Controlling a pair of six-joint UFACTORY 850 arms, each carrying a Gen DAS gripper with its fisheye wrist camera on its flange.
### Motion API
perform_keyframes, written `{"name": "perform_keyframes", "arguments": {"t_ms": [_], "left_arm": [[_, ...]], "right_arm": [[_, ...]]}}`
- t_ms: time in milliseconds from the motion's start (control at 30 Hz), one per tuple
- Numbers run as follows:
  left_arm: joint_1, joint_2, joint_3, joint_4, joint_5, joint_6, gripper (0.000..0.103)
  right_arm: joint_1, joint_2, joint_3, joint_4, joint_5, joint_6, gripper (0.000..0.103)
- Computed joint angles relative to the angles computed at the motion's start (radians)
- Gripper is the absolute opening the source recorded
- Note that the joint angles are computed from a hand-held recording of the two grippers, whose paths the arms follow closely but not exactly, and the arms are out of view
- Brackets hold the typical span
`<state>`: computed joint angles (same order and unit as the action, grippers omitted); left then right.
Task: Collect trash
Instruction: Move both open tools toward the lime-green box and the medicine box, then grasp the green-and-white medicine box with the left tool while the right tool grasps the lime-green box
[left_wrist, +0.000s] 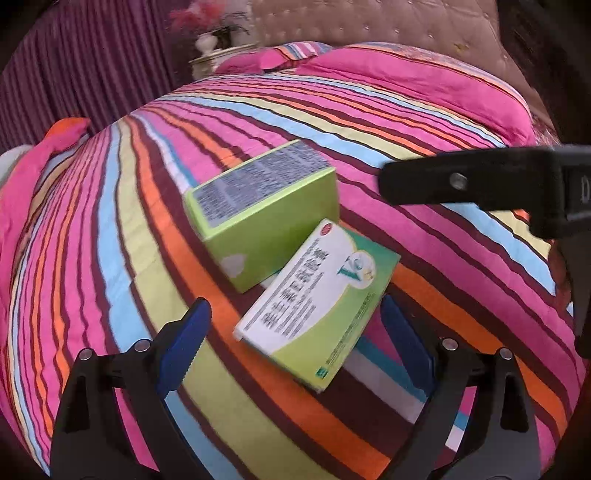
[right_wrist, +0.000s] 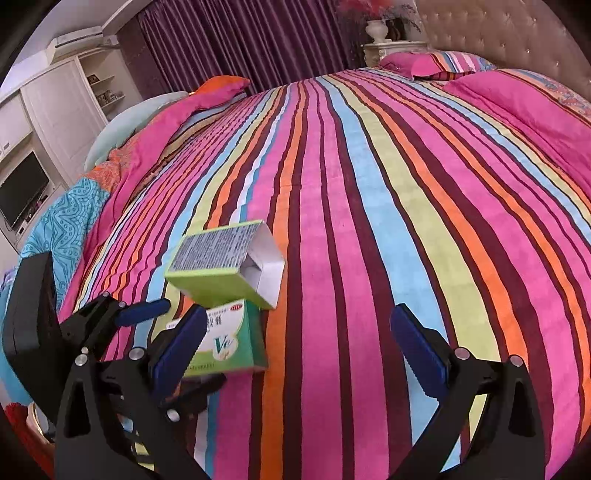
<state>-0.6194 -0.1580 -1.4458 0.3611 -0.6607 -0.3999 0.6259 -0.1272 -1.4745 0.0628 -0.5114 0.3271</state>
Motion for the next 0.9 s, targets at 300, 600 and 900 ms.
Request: {"name": "perform_keyframes", "arguments": {"t_ms": [300,600,900], "left_arm": [[0.01,-0.032,-0.021,-0.105,0.003,0.019,0.078],[0.015,0.048,0.074,-0.108,0.061,-0.08,0.064],[0.023,0.115,0.144,-0.118,0.059,-0.134,0.063]], "right_arm": [[0.007,-0.068,-0.082,0.015,-0.018,-0.065,0.095],[0.033,-0.123,-0.146,0.04,-0.034,-0.149,0.095],[0.082,-0.181,-0.211,-0.069,-0.053,-0.089,0.095]]}}
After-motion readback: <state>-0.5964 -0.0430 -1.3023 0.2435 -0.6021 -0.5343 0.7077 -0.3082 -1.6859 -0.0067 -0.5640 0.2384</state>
